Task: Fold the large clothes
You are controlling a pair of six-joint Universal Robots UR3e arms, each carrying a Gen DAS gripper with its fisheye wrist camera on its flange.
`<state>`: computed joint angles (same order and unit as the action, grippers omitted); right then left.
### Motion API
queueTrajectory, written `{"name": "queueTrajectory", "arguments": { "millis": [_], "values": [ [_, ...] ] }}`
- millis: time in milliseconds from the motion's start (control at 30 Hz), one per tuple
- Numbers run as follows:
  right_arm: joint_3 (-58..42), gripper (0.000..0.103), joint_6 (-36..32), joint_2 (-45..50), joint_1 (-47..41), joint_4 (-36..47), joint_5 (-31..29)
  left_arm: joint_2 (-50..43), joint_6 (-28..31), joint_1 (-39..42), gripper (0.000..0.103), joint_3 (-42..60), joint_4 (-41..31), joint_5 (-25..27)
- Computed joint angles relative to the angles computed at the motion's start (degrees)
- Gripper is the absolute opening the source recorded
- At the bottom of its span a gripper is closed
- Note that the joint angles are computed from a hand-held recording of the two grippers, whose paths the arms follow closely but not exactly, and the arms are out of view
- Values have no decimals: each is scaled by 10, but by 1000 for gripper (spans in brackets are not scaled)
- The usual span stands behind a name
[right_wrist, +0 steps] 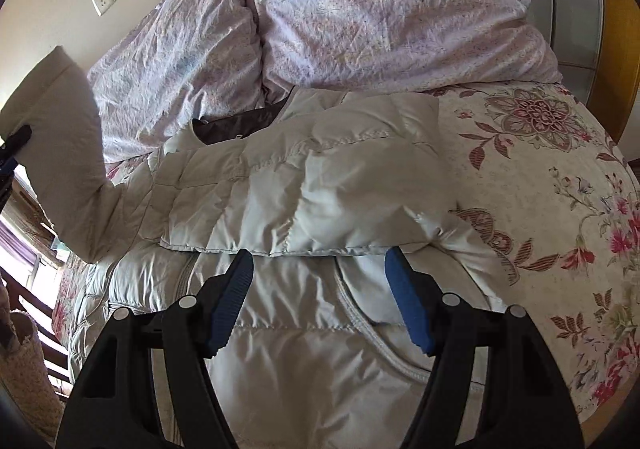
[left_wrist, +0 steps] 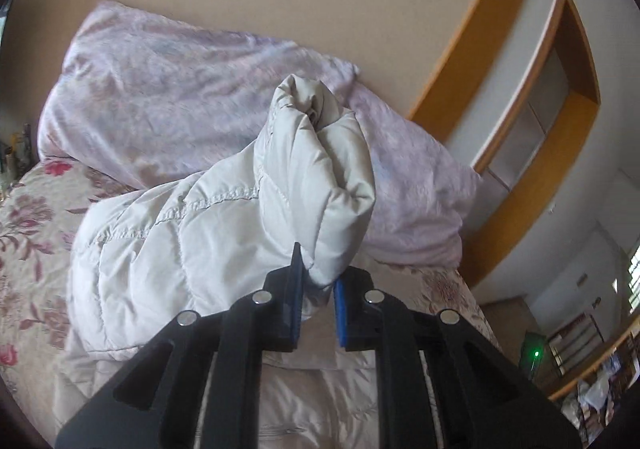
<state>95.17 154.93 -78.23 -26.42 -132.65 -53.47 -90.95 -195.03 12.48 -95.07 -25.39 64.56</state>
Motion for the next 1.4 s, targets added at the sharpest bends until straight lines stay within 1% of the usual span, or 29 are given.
{"name": "queueTrajectory", "arguments": {
  "millis": [133, 233, 267, 300, 333, 367, 400, 433, 467, 500, 533, 567, 600, 667, 700, 767, 800, 833, 867, 900, 967, 1033, 1067, 1100, 1133, 1233, 1300, 1367, 1400],
  "values": [
    [-2, 70, 1, 8, -7, -3, -3, -121, 8, -101, 13, 82, -18, 65],
    [-6, 70, 8, 15, -3, -9, -10, -191, 12, -144, 14, 124, -39, 106],
    [-7, 70, 11, 17, -1, -12, -12, -212, 13, -156, 20, 137, -47, 115],
    [-8, 70, 14, 17, 1, -13, -14, -222, 19, -159, 29, 136, -49, 113],
    [-10, 70, 17, 17, 5, -14, -15, -233, 25, -165, 34, 140, -55, 109],
    [-11, 70, 18, 17, 8, -15, -16, -237, 35, -168, 48, 140, -65, 97],
    [-10, 70, 20, 15, 12, -19, -16, -232, 41, -165, 57, 131, -71, 82],
    [-8, 70, 23, 11, 17, -28, -15, -221, 49, -160, 61, 115, -69, 60],
    [-2, 70, 25, 7, 20, -39, -13, -204, 56, -154, 69, 92, -60, 46],
    [4, 69, 28, 2, 27, -56, -11, -187, 61, -146, 74, 70, -47, 42],
    [7, 68, 28, 0, 33, -69, -6, -162, 68, -136, 76, 43, -29, 41],
    [9, 63, 27, -2, 41, -81, 0, -142, 75, -126, 78, 28, -23, 47],
    [7, 61, 27, -1, 54, -92, 4, -116, 83, -112, 79, 2, -9, 63],
    [-8, 54, 27, 10, 81, -106, 13, -85, 97, -79, 79, -11, -17, 89],
    [-21, 52, 26, 22, 99, -114, 18, -73, 104, -61, 79, -22, -16, 111],
    [-55, 45, 26, 52, 134, -125, 18, -62, 114, -29, 79, -36, -15, 148],
    [-73, 43, 25, 68, 148, -126, 19, -62, 120, -13, 79, -41, -13, 157],
    [-96, 39, 28, 90, 167, -132, 13, -64, 126, 0, 79, -44, -11, 169],
    [-119, 37, 34, 112, 184, -138, 2, -67, 132, 11, 79, -44, -11, 178],
    [-141, 37, 36, 133, 198, -140, -5, -73, 138, 22, 79, -43, -13, 189],
    [-175, 34, 40, 167, 217, -139, -22, -83, 149, 40, 79, -49, -12, 189],
    [-212, 34, 44, 204, 233, -123, -55, -97, 165, 49, 79, -59, -5, 201],
    [-234, 33, 49, 226, 240, -111, -81, -107, 170, 49, 79, -59, 0, 208],
    [-254, 31, 52, 247, 240, -92, -91, -124, 171, 43, 79, -56, 7, 224],
    [-262, 25, 56, 261, 236, -78, -89, -134, 175, 46, 79, -57, 13, 225],
    [-281, 17, 70, 291, 209, -48, -40, -152, 175, 55, 80, -63, 27, 216],
    [-295, 15, 76, 305, 195, -24, -7, -166, 175, 56, 83, -63, 41, 214],
    [-291, 10, 80, 315, 185, -28, 19, -179, 176, 50, 86, -56, 48, 224],
    [-285, 10, 81, 322, 177, -35, 41, -187, 175, 48, 89, -55, 52, 231]
  ]
}}
